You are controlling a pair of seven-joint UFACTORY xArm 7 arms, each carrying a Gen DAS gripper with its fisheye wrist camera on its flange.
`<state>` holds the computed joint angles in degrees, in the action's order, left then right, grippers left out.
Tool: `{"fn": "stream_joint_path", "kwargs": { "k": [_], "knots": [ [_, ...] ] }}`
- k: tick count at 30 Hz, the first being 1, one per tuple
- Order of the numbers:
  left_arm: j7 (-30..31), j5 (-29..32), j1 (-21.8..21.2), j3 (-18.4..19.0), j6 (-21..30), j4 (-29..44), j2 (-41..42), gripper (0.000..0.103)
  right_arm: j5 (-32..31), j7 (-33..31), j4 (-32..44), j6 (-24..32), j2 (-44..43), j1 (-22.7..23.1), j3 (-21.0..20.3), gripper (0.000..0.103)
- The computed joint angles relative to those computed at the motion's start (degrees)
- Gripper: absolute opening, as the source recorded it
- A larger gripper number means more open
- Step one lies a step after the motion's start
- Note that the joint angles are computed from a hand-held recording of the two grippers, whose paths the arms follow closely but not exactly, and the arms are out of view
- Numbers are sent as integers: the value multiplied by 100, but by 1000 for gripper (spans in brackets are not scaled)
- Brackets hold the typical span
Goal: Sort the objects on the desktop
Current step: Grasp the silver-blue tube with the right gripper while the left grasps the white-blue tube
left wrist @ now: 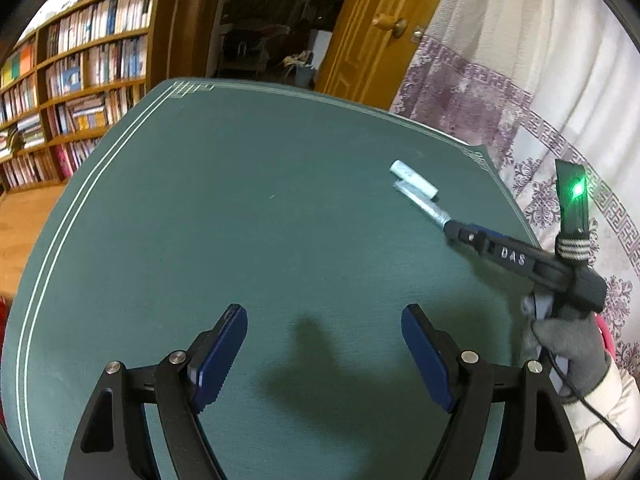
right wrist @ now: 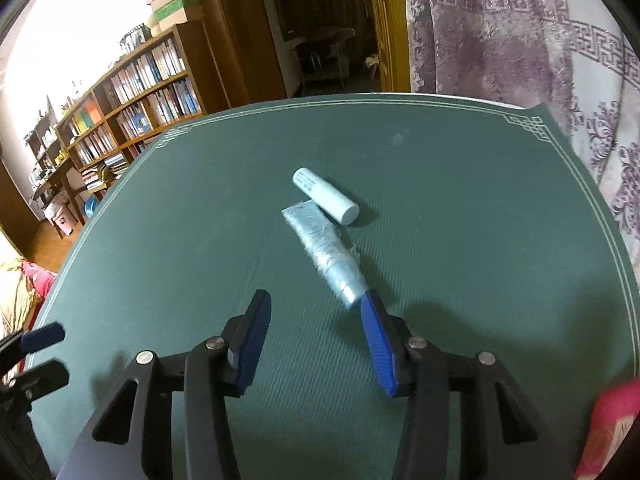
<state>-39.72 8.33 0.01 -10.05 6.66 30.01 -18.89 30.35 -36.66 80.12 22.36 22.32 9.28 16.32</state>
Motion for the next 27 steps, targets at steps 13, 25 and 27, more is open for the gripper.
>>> {"fn": "stream_joint_path", "kwargs": {
  "k": [13, 25, 27],
  "knots": [
    [-172, 398, 259, -12, -20, 597, 721, 81, -1589, 870, 525, -269, 540, 615, -487, 29],
    [-409, 967, -439, 302, 147, 2004, 1957, 81, 2, -376, -1127, -264, -779, -431, 334, 23],
    [-544, 1131, -624, 418, 179, 2275, 2164, 81, 580, -922, -1502, -238, -1137, -568, 371, 23]
  ]
}}
